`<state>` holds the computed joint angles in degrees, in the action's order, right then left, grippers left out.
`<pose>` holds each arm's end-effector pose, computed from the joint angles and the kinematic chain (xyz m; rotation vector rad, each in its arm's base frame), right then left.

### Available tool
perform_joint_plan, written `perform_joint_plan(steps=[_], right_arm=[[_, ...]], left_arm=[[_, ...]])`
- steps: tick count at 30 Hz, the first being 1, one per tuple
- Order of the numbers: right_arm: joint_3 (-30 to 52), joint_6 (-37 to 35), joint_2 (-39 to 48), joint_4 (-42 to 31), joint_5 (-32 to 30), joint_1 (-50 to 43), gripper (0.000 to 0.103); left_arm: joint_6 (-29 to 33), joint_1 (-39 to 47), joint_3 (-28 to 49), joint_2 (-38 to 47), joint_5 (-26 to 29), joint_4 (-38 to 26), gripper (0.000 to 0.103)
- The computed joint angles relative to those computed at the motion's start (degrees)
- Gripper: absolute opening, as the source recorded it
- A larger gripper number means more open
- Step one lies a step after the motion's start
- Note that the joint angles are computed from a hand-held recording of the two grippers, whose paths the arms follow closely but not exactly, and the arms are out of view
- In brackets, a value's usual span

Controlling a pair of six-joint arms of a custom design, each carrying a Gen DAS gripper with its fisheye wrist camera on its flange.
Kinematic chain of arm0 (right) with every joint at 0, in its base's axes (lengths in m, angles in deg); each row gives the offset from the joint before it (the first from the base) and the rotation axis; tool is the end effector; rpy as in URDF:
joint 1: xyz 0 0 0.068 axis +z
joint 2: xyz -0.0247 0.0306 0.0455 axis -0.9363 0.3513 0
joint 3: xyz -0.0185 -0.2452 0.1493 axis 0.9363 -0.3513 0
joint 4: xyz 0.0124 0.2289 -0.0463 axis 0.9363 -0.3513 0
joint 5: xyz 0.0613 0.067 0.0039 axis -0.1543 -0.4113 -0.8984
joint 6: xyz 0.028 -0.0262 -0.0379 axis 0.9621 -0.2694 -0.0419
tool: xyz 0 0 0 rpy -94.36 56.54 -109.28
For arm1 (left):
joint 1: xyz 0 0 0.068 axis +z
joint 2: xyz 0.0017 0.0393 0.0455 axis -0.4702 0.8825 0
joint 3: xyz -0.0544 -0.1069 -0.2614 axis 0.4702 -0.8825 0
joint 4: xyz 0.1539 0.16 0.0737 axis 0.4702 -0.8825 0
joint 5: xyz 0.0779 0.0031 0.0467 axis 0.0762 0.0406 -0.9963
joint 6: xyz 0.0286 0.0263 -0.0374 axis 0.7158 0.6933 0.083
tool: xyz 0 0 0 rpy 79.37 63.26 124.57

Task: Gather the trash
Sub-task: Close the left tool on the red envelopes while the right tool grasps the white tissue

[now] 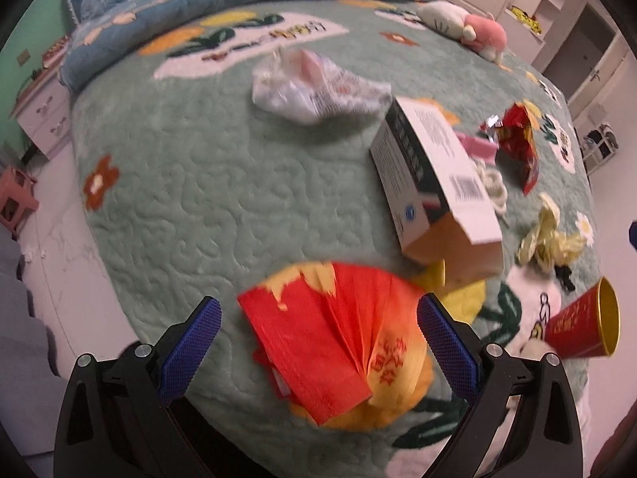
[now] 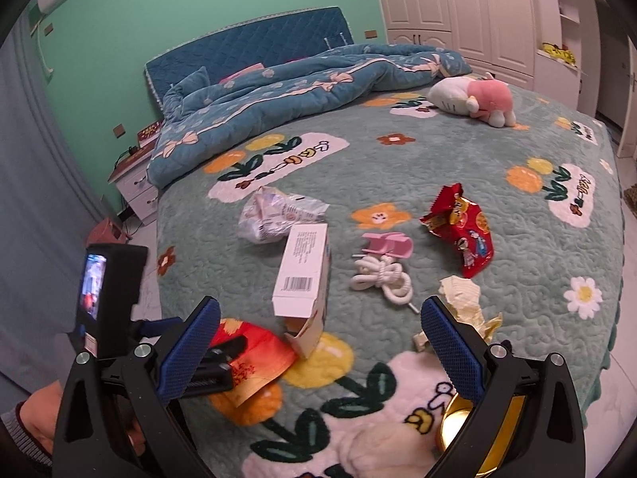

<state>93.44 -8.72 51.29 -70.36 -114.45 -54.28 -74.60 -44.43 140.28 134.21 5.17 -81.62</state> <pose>0.2301 0.0808 0.4184 -0.8617 2.2952 0.6460 0.1356 -0.0329 0.3590 -0.7680 2.6469 -0.0251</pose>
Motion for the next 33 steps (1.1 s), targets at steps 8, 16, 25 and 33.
perform_joint_plan(steps=[8,16,25,33], right_arm=[[-1.04,0.8,-0.86,0.25,0.99,0.54,0.099],[-2.44,0.22,-1.35,0.78,0.62,0.36,0.099],[-6.66,-4.7,-3.78,-1.41,-3.52,-1.19,0.099],[-14.29,-17.65,-6.97,-8.52,-6.57,-8.05,0.083]], left_arm=[[7.89,0.14,-6.39,0.76,4.72,7.08,0.097],[10.95,0.57,-9.24,0.42,5.21,8.9,0.079],[12.43,0.51,-8.84,-2.29,6.73,7.61,0.011],[8.08,-8.99,-5.53,-0.94,3.7,5.13,0.009]])
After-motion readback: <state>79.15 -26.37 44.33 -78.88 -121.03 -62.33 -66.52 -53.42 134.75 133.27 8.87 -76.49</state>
